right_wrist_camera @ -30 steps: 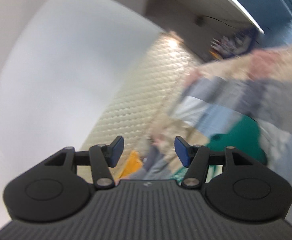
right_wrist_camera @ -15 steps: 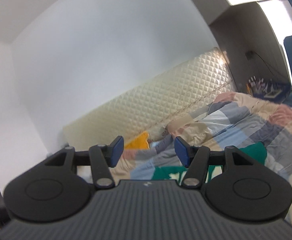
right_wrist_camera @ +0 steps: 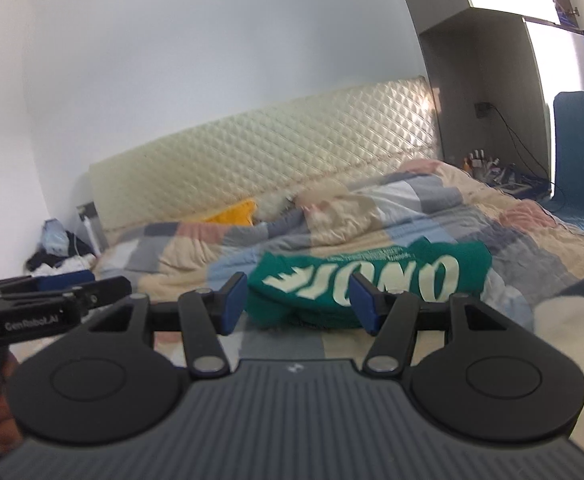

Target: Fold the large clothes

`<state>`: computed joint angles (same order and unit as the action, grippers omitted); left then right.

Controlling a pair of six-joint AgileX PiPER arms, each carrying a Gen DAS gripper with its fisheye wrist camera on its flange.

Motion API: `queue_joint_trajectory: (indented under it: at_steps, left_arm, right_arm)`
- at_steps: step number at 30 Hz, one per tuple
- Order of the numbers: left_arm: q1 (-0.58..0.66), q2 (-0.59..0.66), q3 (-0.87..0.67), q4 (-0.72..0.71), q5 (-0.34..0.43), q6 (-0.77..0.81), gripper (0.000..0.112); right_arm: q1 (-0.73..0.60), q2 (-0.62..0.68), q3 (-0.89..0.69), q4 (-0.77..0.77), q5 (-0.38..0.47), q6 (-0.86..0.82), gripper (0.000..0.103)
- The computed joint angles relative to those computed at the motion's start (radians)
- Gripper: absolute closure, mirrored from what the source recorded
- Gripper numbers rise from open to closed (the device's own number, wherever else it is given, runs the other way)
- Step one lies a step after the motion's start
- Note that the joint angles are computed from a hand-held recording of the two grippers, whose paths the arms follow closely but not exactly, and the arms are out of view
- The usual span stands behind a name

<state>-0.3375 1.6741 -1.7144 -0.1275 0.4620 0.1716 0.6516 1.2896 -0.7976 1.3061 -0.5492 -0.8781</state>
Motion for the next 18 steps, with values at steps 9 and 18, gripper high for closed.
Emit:
queue_joint_trajectory:
  at_steps: [9, 18]
  left_arm:
    - [0.001, 0.018, 0.086, -0.008, -0.066, -0.009, 0.046]
    - [-0.025, 0.032, 0.126, 0.084, -0.095, -0.084, 0.045]
  right_arm:
    - [0.038, 0.063, 0.065, -0.016, -0.090, 0.080, 0.043]
    - [0.023, 0.097, 0.097, -0.089, -0.110, 0.200, 0.043]
